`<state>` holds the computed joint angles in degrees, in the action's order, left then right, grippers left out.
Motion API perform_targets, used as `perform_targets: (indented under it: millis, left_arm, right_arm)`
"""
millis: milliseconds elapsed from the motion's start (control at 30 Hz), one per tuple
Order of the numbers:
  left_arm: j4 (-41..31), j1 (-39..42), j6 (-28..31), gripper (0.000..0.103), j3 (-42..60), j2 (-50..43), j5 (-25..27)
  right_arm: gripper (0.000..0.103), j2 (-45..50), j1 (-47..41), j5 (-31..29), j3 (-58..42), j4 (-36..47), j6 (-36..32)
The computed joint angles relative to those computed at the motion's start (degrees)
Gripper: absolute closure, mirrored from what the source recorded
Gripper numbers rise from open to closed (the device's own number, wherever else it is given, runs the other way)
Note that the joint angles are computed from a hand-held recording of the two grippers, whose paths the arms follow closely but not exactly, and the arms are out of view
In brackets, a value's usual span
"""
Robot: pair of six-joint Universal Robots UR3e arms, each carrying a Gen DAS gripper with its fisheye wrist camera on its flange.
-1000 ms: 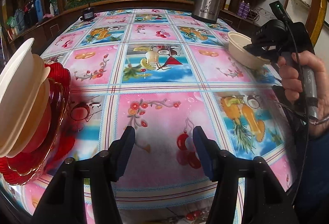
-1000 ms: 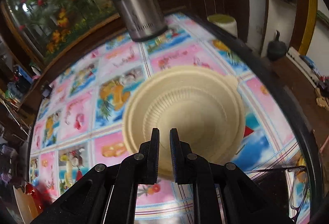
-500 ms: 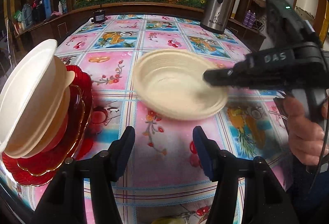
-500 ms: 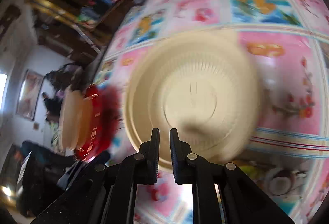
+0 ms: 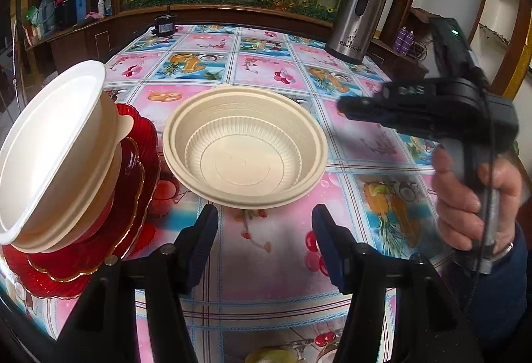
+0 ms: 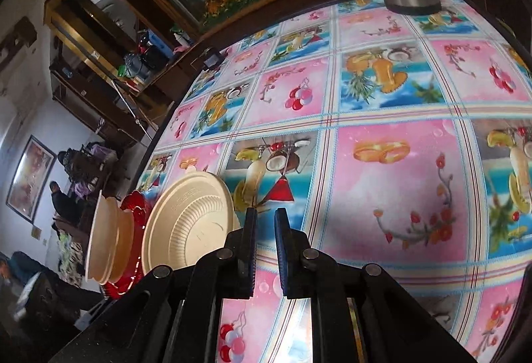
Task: Organize plates and bowls
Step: 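Lift the beige bowl and carry it toward the red plate stack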
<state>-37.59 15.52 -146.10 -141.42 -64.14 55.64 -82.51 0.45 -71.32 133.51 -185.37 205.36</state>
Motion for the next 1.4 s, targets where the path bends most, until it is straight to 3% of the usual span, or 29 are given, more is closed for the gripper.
perform_targets:
  millis: [100, 167, 300, 600, 767, 900, 1067, 1233, 1300, 1367, 1400]
  left_arm:
    - [-1.16, 0.62, 0.78, 0.045, -0.17, 0.14, -0.5]
    - [-1.75, 0.86, 1.07, 0.045, -0.23, -0.16, -0.2]
    - [-3.15, 1.8, 1.58, 0.045, -0.01, -0.21, -0.47]
    - [-2.88, 1.92, 1.38, 0.045, -0.38, -0.5, -0.47]
    - [-2.15, 0.98, 0.69, 0.045, -0.45, -0.84, -0.04]
    - [-2.57, 1.18, 1.02, 0.045, -0.5, -0.4, -0.28]
    - [-2.6, 1.5, 1.0, 0.045, -0.44, -0.63, -0.21]
    - [-3.3, 1.86, 1.48, 0.045, -0.67, 0.01, -0.6]
    - [-3.45, 2.02, 1.57, 0.045, -0.73, 0.12, -0.6]
    - [-3.67, 2.24, 1.57, 0.045, -0.64, 0.08, -0.62]
    - [-3.89, 2.4, 1.61, 0.045, -0.56, 0.03, -0.69]
  right_arm:
    - [0.068, 6.45, 2.58, -1.72, -6.93, 2.44, -0.98]
    - [0.068, 9.45, 2.66, 0.76, -8.9, 2.08, -0.76]
    - [0.068, 12.56, 4.8, -1.6, -12.33, 1.35, -0.36]
    - [0.068, 10.76, 4.56, -0.05, -10.85, -2.83, -0.45]
    - [0.068, 12.15, 5.17, -1.09, -12.92, -1.01, -0.62]
    - [0.068, 12.78, 3.49, 2.75, -12.9, 0.46, -0.96]
    - [0.068, 9.96, 3.6, 2.71, -10.29, -3.93, -1.66]
    - [0.068, 14.43, 6.79, 1.8, -15.45, 0.71, -2.9]
    - [0.072, 16.01, 6.5, 5.04, -16.18, 1.09, -3.23]
    - [0.089, 15.71, 7.59, 2.33, -16.7, 2.8, -2.35]
    - [0.092, 14.76, 7.67, 1.54, -16.1, 3.74, -1.38]
